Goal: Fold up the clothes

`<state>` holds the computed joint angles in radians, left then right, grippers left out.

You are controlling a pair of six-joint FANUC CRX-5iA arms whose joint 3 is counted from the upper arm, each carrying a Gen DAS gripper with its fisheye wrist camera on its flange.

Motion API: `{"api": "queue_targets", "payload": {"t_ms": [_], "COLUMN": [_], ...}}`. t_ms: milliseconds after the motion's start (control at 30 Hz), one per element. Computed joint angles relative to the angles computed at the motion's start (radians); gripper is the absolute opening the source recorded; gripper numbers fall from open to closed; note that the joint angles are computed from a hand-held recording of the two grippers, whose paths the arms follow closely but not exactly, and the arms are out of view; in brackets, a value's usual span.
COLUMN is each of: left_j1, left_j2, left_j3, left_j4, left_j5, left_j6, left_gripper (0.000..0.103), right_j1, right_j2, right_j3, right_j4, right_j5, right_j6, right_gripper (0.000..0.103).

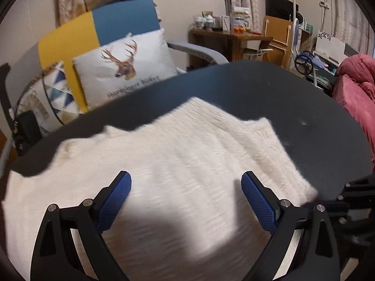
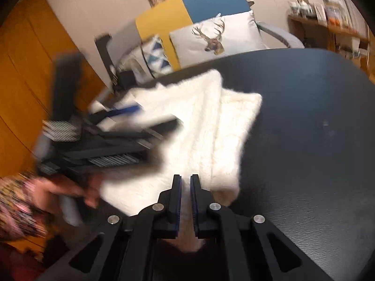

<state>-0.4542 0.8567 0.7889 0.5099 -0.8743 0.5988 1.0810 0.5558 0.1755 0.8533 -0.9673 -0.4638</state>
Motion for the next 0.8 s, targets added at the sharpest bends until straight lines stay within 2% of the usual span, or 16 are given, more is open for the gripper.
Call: {"api": "queue_targets", "payload": {"t_ms": [67, 133, 200, 267, 367, 433, 533, 600, 667, 733, 800], "left_j1": [0.019, 0.047, 0.079, 0.115, 0.147, 0.148, 0.144, 0.151, 0.163, 0.187, 0.212], "left_j2": [-0.014, -0.023, 0.006, 0.017, -0.021, -0.035, -0.049, -0.053, -0.079, -0.120, -0.161], "left_j3": [-0.019, -0.033, 0.021, 0.020, -0.087, -0.113, -0.132, -0.139, -0.188, -0.263, -0.341], "left_j4": [-0.026, -0.091, -0.125, -0.072, 0.034, 0.033, 0.013, 0.027, 0.069, 0.134, 0.199], "left_j5": [0.044, 0.102, 0.046, 0.017, 0.068, 0.084, 0.098, 0.086, 0.090, 0.093, 0.100], "left_j6": [-0.013, 0.033, 0.110, 0.155, 0.153, 0.144, 0.121, 0.093, 0.044, -0.024, -0.084], "left_gripper": [0.097, 0.097, 0.097, 0.097, 0.097, 0.097, 0.097, 0.097, 0.097, 0.097, 0.097], "right_j1": [0.006, 0.014, 0.015, 0.010, 0.006, -0.015, -0.058, -0.079, -0.092, -0.098, -0.095], "right_j2": [0.030, 0.028, 0.002, -0.016, 0.015, 0.054, 0.160, 0.230, 0.254, 0.218, 0.209], "right_j3": [0.055, 0.048, -0.005, -0.020, 0.052, 0.132, 0.327, 0.448, 0.471, 0.394, 0.396], "right_j4": [-0.044, -0.050, -0.025, -0.020, 0.029, 0.027, -0.068, -0.134, -0.145, -0.132, -0.148], "right_j5": [-0.067, -0.099, -0.070, -0.048, -0.116, -0.128, -0.163, -0.223, -0.267, -0.223, -0.230], "right_j6": [0.059, 0.031, -0.050, -0.083, -0.006, 0.093, 0.316, 0.427, 0.423, 0.342, 0.336], "right_gripper": [0.004, 0.004, 0.004, 0.004, 0.010, 0.010, 0.010, 0.010, 0.010, 0.009, 0.009]}}
